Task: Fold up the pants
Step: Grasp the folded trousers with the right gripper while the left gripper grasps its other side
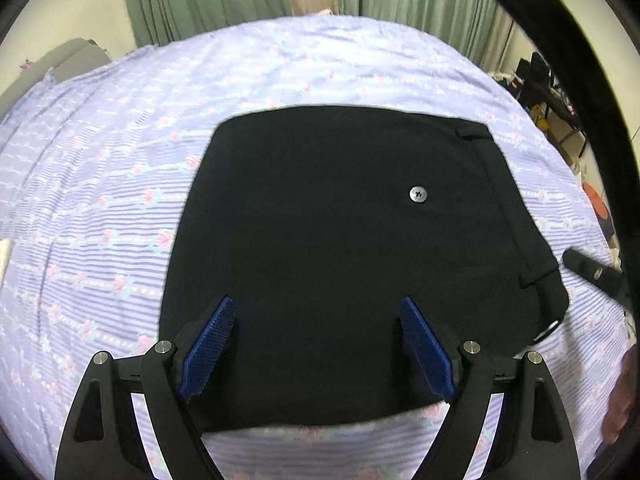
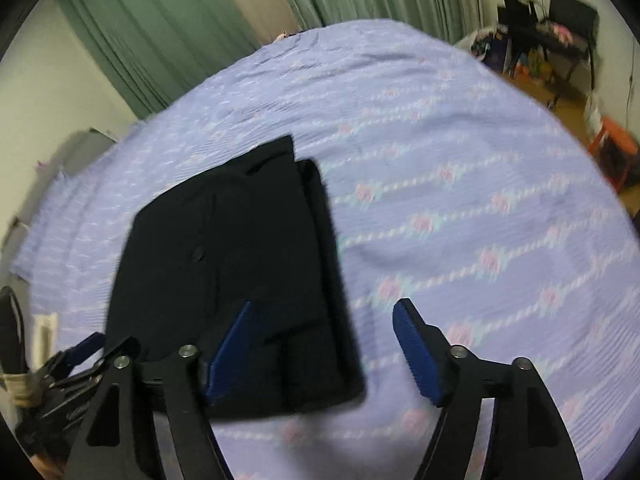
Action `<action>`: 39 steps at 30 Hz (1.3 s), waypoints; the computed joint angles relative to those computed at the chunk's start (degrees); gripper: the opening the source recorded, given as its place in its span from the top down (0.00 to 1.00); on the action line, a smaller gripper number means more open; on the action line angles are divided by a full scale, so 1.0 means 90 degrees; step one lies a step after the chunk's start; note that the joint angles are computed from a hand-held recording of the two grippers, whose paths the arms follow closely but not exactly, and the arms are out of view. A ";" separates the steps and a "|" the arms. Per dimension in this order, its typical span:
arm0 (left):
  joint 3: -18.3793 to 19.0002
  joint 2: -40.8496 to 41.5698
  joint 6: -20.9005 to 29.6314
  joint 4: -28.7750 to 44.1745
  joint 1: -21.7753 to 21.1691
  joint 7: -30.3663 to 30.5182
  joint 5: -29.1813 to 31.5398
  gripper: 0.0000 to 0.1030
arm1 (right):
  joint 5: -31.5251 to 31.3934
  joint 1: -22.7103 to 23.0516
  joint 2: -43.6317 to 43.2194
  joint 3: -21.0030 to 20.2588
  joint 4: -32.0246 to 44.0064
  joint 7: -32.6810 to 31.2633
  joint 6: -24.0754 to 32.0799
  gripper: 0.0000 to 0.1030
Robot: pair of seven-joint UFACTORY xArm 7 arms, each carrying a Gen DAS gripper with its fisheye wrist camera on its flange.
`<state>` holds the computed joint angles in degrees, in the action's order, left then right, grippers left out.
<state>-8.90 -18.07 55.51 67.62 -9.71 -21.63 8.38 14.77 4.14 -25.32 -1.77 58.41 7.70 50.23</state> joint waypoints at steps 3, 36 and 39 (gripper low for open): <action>-0.0055 -0.0124 0.0056 -0.0005 0.0027 -0.0074 0.0146 0.17 | 0.0556 0.0150 -0.0062 -0.0185 -0.0290 -0.0011 0.0139 0.30; 0.0484 -0.0281 -0.0619 -0.0679 0.0528 -0.0358 -0.0046 0.17 | 0.3073 0.0723 0.0477 0.0040 -0.0981 0.1202 -0.2042 0.33; 0.0803 -0.0046 -0.0577 -0.0539 0.0520 0.0109 -0.0724 0.16 | 0.2469 0.0556 0.0680 0.0249 -0.1046 0.2043 -0.2132 0.50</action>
